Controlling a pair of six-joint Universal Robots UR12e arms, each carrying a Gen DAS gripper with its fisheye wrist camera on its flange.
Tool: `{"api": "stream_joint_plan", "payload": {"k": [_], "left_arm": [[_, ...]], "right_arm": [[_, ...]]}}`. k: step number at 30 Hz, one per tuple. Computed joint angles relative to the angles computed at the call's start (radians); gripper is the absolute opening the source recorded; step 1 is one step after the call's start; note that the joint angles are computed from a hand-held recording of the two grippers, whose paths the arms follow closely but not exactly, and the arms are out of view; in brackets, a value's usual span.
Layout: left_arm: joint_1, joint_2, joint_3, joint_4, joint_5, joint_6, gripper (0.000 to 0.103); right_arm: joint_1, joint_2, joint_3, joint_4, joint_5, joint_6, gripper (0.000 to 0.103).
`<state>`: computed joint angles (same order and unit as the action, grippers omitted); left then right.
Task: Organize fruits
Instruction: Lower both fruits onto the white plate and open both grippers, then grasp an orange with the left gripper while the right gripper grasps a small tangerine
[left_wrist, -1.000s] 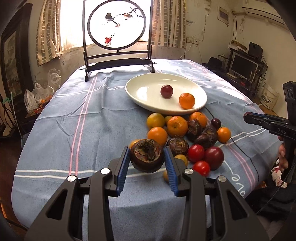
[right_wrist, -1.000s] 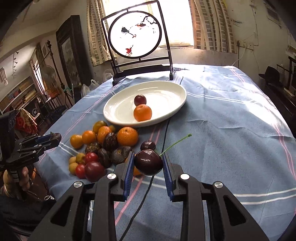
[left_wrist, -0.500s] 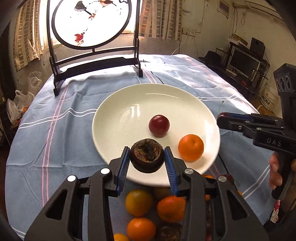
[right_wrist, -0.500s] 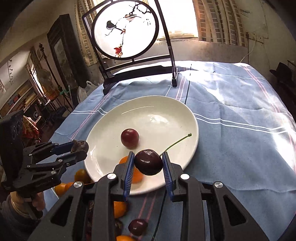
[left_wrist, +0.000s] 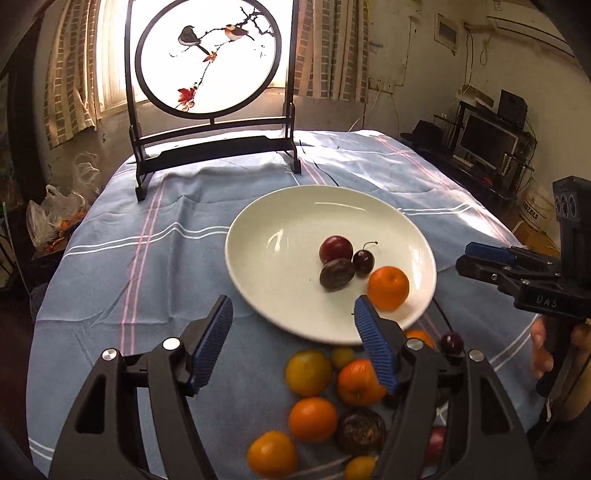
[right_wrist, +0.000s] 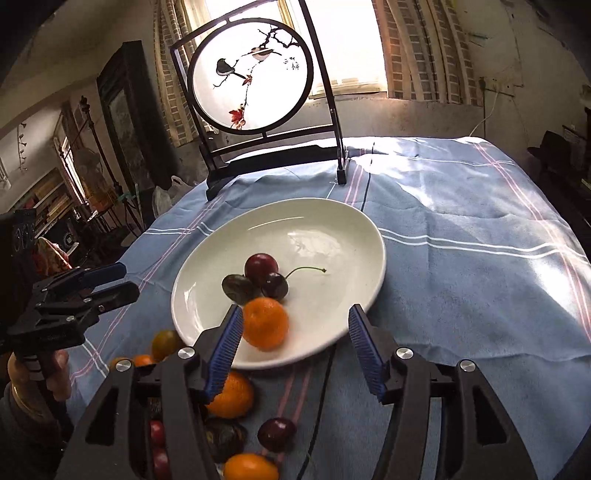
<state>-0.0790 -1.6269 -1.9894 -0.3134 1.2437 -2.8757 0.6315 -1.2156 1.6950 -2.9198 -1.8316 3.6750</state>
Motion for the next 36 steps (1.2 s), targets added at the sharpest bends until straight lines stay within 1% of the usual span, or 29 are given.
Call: {"api": "stream_joint_plan", "payload": {"k": [4, 6, 8, 9, 10, 13, 14, 16, 18, 19, 20, 22, 25, 27, 30, 32, 34, 36], "left_arm": [[0.036, 0.068, -0.088, -0.031, 0.005, 0.07, 0.067], [0.046, 0.089, -0.121, -0.052, 0.022, 0.1, 0.067], [0.051, 0.1, -0.145, -0.062, 0.031, 0.125, 0.067], [0.051, 0.101, -0.153, -0.054, 0.04, 0.13, 0.067], [0.05, 0.099, -0.158, -0.05, 0.045, 0.126, 0.067], [0.051, 0.091, -0.16, -0.034, 0.029, 0.098, 0.066], [0.045, 0.083, -0.155, -0.028, 0.038, 0.089, 0.065], [0.04, 0.068, -0.142, -0.053, 0.039, 0.088, 0.055], [0.03, 0.049, -0.126, -0.089, 0.051, 0.094, 0.035], [0.029, 0.046, -0.124, -0.098, 0.053, 0.089, 0.035], [0.033, 0.049, -0.128, -0.087, 0.044, 0.081, 0.035], [0.035, 0.059, -0.142, -0.049, 0.05, 0.07, 0.035], [0.055, 0.091, -0.162, -0.039, 0.004, 0.06, 0.035], [0.065, 0.114, -0.178, -0.022, -0.011, 0.059, 0.035], [0.073, 0.137, -0.189, -0.025, -0.022, 0.06, 0.035], [0.076, 0.145, -0.194, -0.031, -0.026, 0.063, 0.035], [0.075, 0.148, -0.195, -0.035, -0.028, 0.062, 0.035], [0.073, 0.15, -0.199, -0.035, -0.025, 0.065, 0.035]], "right_arm": [[0.025, -0.026, 0.069, -0.017, -0.026, 0.058, 0.061], [0.033, -0.033, 0.09, -0.022, -0.024, 0.083, 0.061], [0.044, -0.037, 0.105, -0.065, -0.041, 0.071, 0.061], [0.049, -0.036, 0.105, -0.069, -0.052, 0.062, 0.062], [0.052, -0.033, 0.1, -0.054, -0.062, 0.061, 0.063], [0.059, -0.027, 0.088, -0.036, -0.085, 0.045, 0.063], [0.06, -0.027, 0.088, -0.037, -0.086, 0.039, 0.063], [0.06, -0.028, 0.092, -0.044, -0.079, 0.038, 0.063], [0.056, -0.031, 0.098, -0.056, -0.068, 0.043, 0.063], [0.055, -0.032, 0.101, -0.055, -0.06, 0.047, 0.063], [0.054, -0.034, 0.102, -0.049, -0.05, 0.046, 0.063], [0.053, -0.039, 0.105, -0.03, -0.017, 0.033, 0.063], [0.061, -0.04, 0.1, 0.014, 0.026, -0.006, 0.063], [0.073, -0.033, 0.09, 0.046, 0.031, -0.037, 0.063], [0.088, -0.022, 0.071, 0.076, 0.014, -0.07, 0.063], [0.089, -0.017, 0.06, 0.083, 0.008, -0.063, 0.063], [0.082, -0.015, 0.051, 0.102, 0.03, -0.043, 0.063], [0.074, -0.012, 0.041, 0.127, 0.057, -0.029, 0.059]]}}
